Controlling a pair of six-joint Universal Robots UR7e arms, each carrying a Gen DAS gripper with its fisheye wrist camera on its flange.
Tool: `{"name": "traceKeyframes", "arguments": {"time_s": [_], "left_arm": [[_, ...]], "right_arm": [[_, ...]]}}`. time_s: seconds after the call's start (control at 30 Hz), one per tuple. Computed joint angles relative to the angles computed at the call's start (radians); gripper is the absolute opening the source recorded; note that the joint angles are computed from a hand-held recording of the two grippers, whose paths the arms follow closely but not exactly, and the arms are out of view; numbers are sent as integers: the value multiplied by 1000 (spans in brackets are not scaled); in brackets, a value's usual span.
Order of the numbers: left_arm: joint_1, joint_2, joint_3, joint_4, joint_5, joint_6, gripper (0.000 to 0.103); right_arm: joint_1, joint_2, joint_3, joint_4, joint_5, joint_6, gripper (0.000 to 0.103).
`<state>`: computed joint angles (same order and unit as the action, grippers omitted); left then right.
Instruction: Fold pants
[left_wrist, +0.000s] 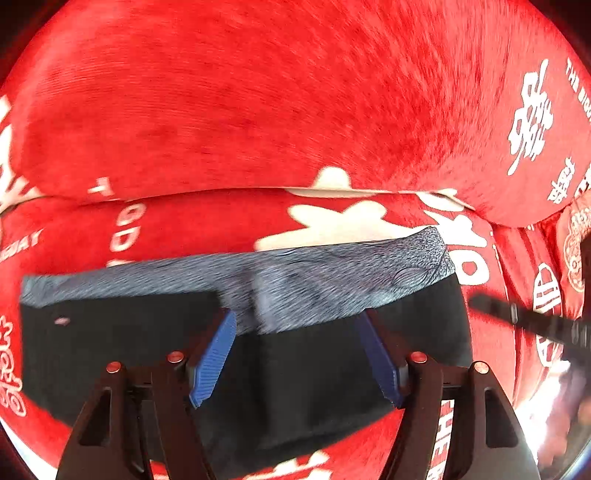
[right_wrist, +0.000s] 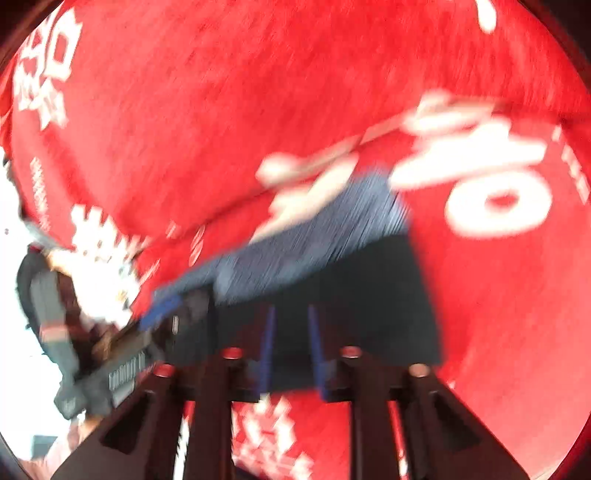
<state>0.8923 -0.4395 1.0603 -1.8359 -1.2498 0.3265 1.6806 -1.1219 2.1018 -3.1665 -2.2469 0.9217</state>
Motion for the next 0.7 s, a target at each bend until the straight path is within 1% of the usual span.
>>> {"name": "traceKeyframes", "arguments": {"time_s": [0.03,0.07,0.1,0.13,0.17,0.2,0.23,0.27,0.3,0.33,0.37,0.4,0.43,0.5,0.53,0.57,0.63,0.67,0.7], "left_arm": [[-5,13,26,-39,27,8,70],[-7,18,45,-63,59,13,70],[-7,26,56,-69,108,8,70],[2,39,55,-51,152,-10,70],[14,37,59,-43,160,-15,71],[29,31,54,-28,146,-19,71],[46,24,40,1,118,-30,71],[59,11,27,30,107,-33,71],[66,0,23,44,108,-27,71],[73,-13,19,56,106,-19,71],[77,-28,17,61,113,-13,71],[80,-40,16,63,128,-9,71],[82,-52,15,62,160,-7,71],[89,-63,8,67,196,-7,71],[94,-65,-2,76,215,-9,71],[99,-68,-9,87,244,-13,71],[112,-72,-18,103,286,-23,71],[120,-78,-22,116,293,-27,71],[126,-87,-23,129,302,-35,71]], "right_arm": [[-28,1,-1,-15,8,-24,14],[-65,3,0,-19,36,-44,14],[-99,-8,32,-34,73,-63,13],[-127,2,30,-27,112,-77,13],[-157,24,36,-44,160,-88,13],[-162,43,51,-104,171,-80,13],[-155,57,53,-153,165,-68,12],[-151,71,44,-160,189,-58,12],[-143,77,30,-144,190,-53,12],[-130,98,4,-146,207,-68,12],[-125,121,-30,-140,240,-87,13],[-118,143,-69,-104,258,-103,13],[-102,175,-128,-53,243,-132,13],[-92,236,-217,-13,228,-166,13],[-89,273,-262,6,225,-156,13],[-79,295,-290,37,201,-130,13],[-25,342,-349,116,83,-96,13],[-5,351,-370,176,72,-84,13],[9,352,-375,194,75,-83,14]]}}
